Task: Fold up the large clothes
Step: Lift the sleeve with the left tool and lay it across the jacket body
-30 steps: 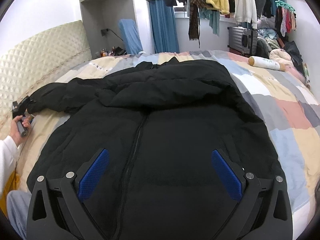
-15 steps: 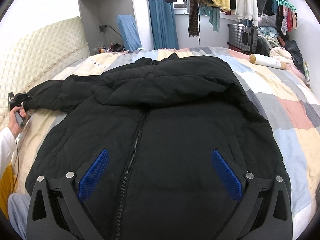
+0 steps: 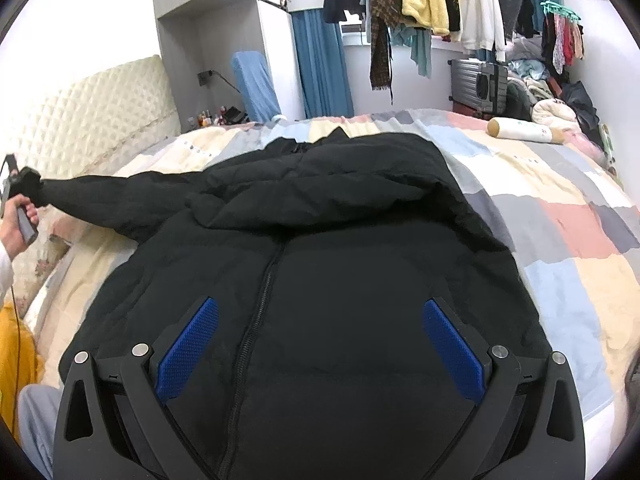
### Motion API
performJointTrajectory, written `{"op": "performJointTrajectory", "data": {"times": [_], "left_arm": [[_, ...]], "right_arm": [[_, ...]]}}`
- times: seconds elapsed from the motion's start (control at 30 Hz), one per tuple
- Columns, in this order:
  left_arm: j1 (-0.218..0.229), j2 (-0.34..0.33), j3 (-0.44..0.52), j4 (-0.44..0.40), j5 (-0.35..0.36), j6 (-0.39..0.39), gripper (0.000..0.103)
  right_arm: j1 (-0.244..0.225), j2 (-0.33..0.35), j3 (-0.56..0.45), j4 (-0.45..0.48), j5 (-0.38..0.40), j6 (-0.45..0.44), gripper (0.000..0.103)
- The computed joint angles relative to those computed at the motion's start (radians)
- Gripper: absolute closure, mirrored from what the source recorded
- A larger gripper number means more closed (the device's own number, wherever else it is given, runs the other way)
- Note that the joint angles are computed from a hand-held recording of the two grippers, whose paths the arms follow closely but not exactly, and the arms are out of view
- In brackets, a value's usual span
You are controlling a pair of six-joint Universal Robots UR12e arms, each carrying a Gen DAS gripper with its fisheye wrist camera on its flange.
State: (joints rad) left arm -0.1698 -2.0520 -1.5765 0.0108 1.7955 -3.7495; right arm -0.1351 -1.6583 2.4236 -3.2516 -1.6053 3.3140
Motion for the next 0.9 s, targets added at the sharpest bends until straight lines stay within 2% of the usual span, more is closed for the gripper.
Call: {"op": "performJointTrajectory", "data": {"times": [0.3,0.53,0.8,0.9], "left_arm": [[-0.093,0.034,0.076,-0.024,0.057,0.163,0.099],[-0.181,0.022,0.148,-0.019,0.077,0.289,0.099],[-0.297,-0.044,0.276,-0.08,0.117,0.482,0.099],[-0.335,-0.072,0.312,-0.079,0.088,0.525,0.099]], "right_arm": [[-0.03,-0.034,0.035,-0.067,0.043,-0.039,0.0],[-0.086,-0.066,0.063,-0.101,0.099,-0.039,0.0],[-0.152,-0.119,0.096,-0.123,0.163,-0.036,0.0],[-0.169,-0.136,0.104,-0.117,0.166,-0.037,0.0]]}}
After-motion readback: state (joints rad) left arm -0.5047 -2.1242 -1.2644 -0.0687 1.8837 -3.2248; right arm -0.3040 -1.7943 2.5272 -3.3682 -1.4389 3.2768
